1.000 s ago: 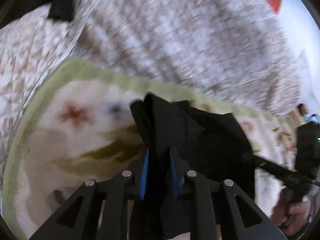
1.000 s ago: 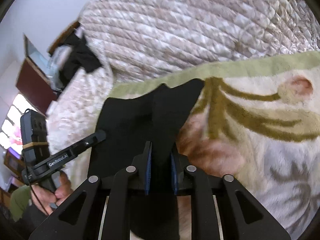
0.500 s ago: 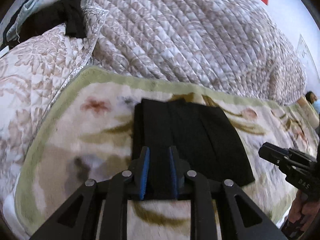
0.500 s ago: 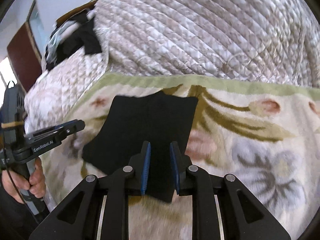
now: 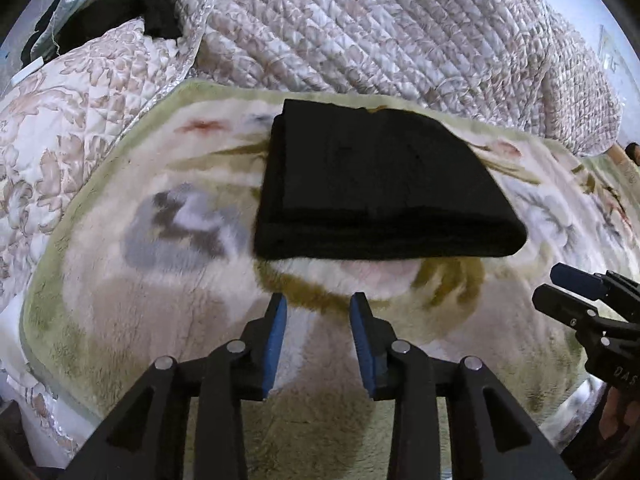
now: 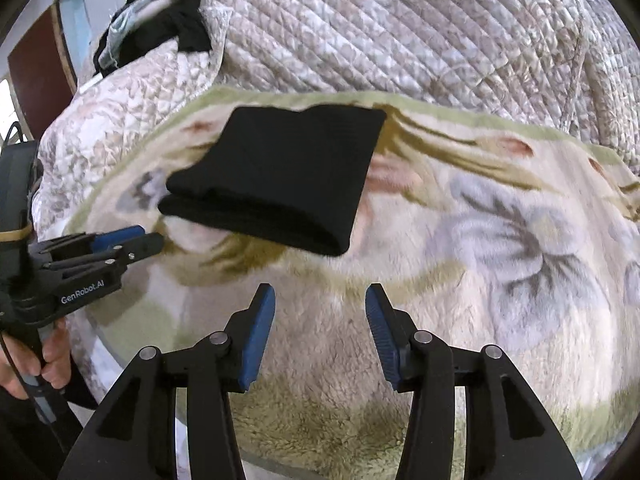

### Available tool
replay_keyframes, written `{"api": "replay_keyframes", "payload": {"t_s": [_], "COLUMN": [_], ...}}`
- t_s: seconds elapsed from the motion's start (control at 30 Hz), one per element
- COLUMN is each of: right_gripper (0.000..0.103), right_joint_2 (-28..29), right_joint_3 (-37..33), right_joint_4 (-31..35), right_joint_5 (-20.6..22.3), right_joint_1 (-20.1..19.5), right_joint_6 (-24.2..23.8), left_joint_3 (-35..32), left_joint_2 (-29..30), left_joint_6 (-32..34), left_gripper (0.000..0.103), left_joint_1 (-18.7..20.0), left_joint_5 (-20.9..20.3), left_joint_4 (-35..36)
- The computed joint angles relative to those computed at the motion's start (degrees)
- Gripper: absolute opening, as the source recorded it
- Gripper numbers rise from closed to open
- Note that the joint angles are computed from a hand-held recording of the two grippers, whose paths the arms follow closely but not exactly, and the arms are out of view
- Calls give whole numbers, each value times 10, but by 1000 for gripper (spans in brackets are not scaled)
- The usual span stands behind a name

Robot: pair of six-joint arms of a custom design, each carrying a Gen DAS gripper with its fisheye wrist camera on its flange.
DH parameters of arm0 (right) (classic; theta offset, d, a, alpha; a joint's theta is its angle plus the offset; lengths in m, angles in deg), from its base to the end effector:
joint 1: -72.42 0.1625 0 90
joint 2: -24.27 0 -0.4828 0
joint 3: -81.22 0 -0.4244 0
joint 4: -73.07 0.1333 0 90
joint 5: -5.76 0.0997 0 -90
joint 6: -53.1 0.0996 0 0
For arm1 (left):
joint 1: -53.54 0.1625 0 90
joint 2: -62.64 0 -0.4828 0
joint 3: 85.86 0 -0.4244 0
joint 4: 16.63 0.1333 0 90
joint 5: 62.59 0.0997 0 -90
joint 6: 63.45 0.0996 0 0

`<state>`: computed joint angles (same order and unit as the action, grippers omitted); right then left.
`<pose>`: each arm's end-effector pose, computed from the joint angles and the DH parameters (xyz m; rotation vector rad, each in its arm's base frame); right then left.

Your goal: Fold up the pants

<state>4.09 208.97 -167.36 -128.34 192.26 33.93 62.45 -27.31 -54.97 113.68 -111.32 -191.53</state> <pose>0.2778 -0.3557 -0.0602 0.6136 -2.2168 0.9733 0.0005 -0.3989 0.2616 0.5920 2.3576 -0.7302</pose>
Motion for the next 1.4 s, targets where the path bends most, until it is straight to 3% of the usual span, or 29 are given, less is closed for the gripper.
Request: {"api": "replay_keyframes", "payload": {"t_s": [0.37, 0.8, 0.87, 1.07, 1.17, 1.4], "right_gripper": [49, 53, 53, 54, 59, 63], "right_joint_2": [15, 19, 20, 26, 23, 28], "right_joint_3": [-13, -17, -18, -22, -21, -27], "right_joint_4": [0, -9, -8, -37, -16, -22], "right_joint_5": [-12, -16, -17, -29, -26, -28], "right_joint_1": [-17, -18, -18, -11, -17, -17], "right_joint_6": [-9, -28, -28, -45, -25, -41], "left_joint_3": [2, 5, 9, -3, -2, -2], "left_joint_2": [21, 23, 30, 23, 26, 33], "left_joint_6": [25, 34, 42, 24, 30, 35], "left_gripper": [53, 56, 60, 64, 70, 76], "left_joint_1": [4, 0, -7, 7, 8, 10], "left_joint_5": [-1, 8, 25, 15, 11, 9], "left_joint_4": [-25, -37, -56, -27, -27, -34]}}
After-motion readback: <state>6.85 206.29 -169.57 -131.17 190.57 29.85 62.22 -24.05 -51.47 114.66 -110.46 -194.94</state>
